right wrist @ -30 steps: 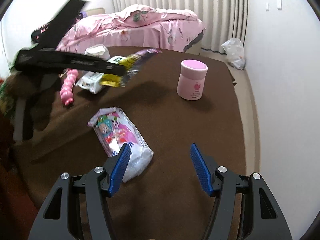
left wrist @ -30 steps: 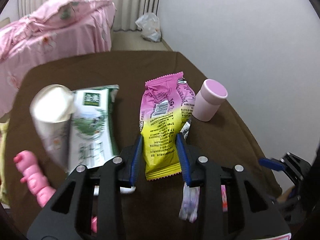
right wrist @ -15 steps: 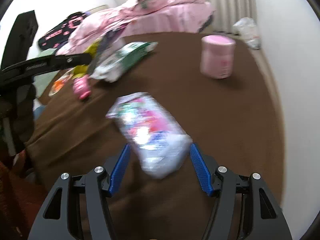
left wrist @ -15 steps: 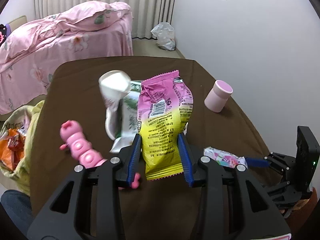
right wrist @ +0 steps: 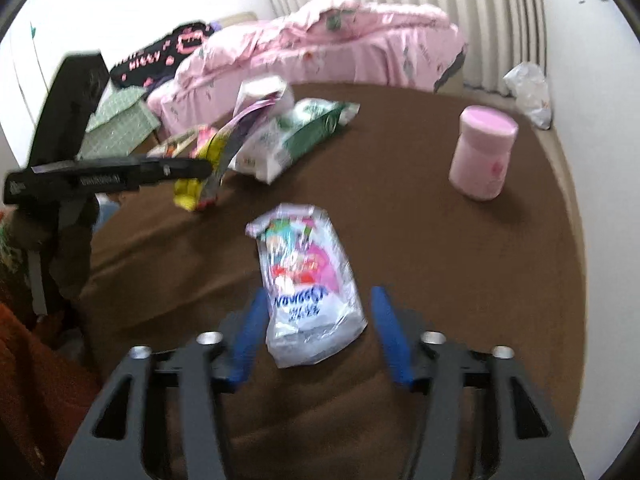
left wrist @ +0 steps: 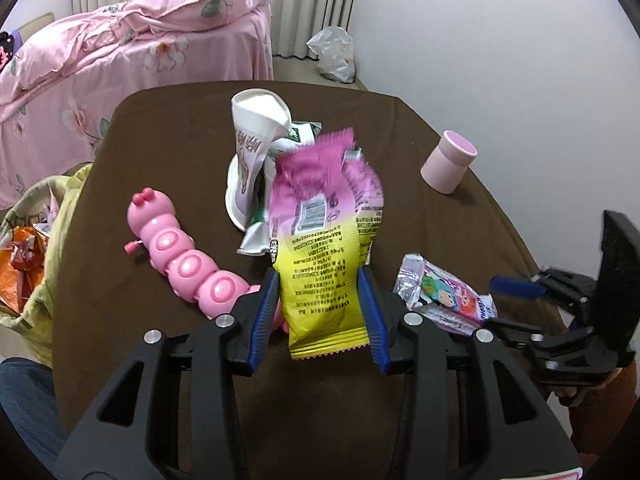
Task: Collect trash
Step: 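Grasp the pink-yellow packet with the left tool while the right tool grasps the cartoon wrapper, then carry the pink-yellow packet and cartoon wrapper over the yellow trash bag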
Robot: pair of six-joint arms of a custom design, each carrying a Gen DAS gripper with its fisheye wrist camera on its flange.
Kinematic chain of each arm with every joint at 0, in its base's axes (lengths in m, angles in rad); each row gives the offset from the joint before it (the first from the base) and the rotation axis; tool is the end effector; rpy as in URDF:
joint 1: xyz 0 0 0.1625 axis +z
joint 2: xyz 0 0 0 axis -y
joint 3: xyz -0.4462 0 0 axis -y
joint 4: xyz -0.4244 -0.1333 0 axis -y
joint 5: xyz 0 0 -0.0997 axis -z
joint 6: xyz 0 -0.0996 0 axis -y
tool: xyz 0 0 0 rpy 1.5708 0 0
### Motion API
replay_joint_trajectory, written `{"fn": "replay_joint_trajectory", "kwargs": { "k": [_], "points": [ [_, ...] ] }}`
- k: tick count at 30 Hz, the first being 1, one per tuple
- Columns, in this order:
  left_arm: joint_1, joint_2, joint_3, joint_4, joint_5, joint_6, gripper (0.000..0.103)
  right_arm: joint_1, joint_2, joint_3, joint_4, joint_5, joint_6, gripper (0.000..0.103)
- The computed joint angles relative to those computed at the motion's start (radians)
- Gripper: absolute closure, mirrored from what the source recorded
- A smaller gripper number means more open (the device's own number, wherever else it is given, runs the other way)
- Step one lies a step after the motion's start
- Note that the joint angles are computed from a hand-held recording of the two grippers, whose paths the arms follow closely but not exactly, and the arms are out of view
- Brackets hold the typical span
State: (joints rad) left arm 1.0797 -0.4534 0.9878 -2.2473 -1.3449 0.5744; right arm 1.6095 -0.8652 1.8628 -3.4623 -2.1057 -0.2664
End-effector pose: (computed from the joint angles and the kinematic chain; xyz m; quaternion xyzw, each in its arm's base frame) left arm -0.2772 -0.8483 0.0598 0.4965 0.8578 -0.0658 0.1153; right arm 0.1076 -0.6451 0.1696 0.0193 -0.8770 0.3871 0.2841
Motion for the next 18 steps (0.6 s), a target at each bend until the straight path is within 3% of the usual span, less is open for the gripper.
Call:
{"fn": "replay_joint_trajectory", "kwargs": {
  "k": [4,6,8,16,18],
  "points": [
    [0.003,-0.002,-0.004,0.021,-0.035,0.002,0.059,-0.004,0.008,0.004,-0.01,0.028,-0.008,0.088],
    [0.003,-0.004,-0.002,0.027,-0.046,0.009,0.057,-0.003,0.01,0.008,-0.044,0.022,0.001,0.091],
    [0.002,-0.006,0.001,0.038,-0.057,0.022,0.052,-0.003,0.011,0.013,-0.078,0.009,0.009,0.092],
    [-0.014,0.024,0.003,0.084,0.009,0.005,0.052,-0.007,0.009,0.026,-0.121,-0.024,0.04,0.092],
    [-0.017,0.026,0.016,0.078,0.03,0.005,0.059,-0.006,0.009,0.027,-0.128,-0.031,0.036,0.092]
  ]
}}
